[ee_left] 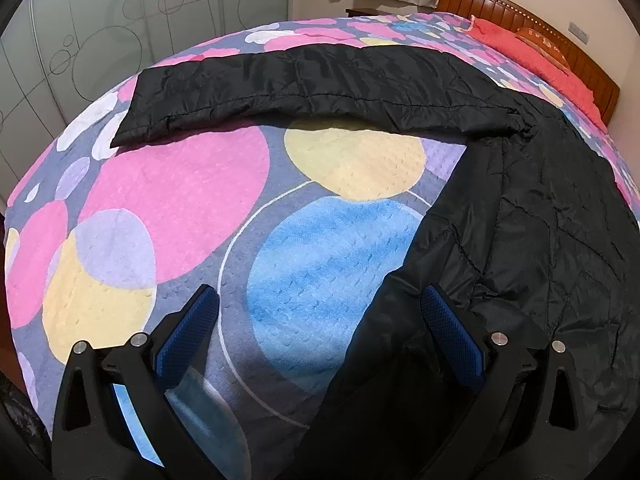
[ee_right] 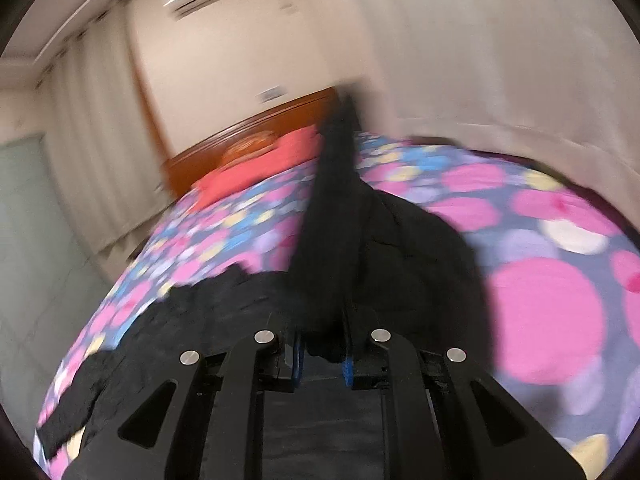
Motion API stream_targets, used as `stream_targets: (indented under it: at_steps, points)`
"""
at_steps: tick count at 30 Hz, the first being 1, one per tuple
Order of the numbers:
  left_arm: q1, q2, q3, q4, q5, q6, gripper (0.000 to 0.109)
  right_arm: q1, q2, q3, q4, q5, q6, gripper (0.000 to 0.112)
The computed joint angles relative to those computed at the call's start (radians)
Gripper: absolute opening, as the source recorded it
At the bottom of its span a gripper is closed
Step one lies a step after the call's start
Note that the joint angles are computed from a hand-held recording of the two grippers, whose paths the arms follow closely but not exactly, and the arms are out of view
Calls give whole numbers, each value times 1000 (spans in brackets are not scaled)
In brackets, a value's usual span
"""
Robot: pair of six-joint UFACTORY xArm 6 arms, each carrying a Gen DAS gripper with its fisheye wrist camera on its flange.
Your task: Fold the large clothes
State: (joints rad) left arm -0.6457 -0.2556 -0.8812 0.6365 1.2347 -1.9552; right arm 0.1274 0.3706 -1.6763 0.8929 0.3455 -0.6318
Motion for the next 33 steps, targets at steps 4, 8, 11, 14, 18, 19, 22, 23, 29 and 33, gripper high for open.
stream_targets:
  at_steps: [4, 8, 11, 14, 18, 19, 22, 23, 29, 33]
  points:
    - [-2, 16, -9, 3, 9, 9, 101, 90, 42, -61, -50, 20, -34, 15]
    - [-4, 24, -13, 6, 12, 9, 101, 168, 87, -117, -97, 71, -30, 15]
    - [-5, 26, -14, 6, 12, 8, 101, 210, 112, -139, -122, 115, -27, 15]
    - [-5, 25, -13, 8, 12, 7, 101, 238, 138, -152, -192, 179, -14, 15]
    - [-7, 29, -15, 10, 16, 5, 101, 282, 203, -192, -378, 256, 72, 15]
    - [-7, 29, -15, 9, 16, 6, 101, 290, 220, -202, -416, 264, 93, 17]
    - [-7, 29, -15, 9, 16, 6, 101, 301, 258, -245, -520, 317, 151, 22]
    - [-7, 30, -16, 9, 16, 6, 101, 306, 264, -251, -536, 322, 162, 24]
    - [-6, 29, -14, 9, 15, 8, 101, 274, 167, -173, -310, 398, -13, 66]
    - [-6, 30, -15, 10, 16, 8, 101, 218, 118, -148, -230, 387, -38, 65]
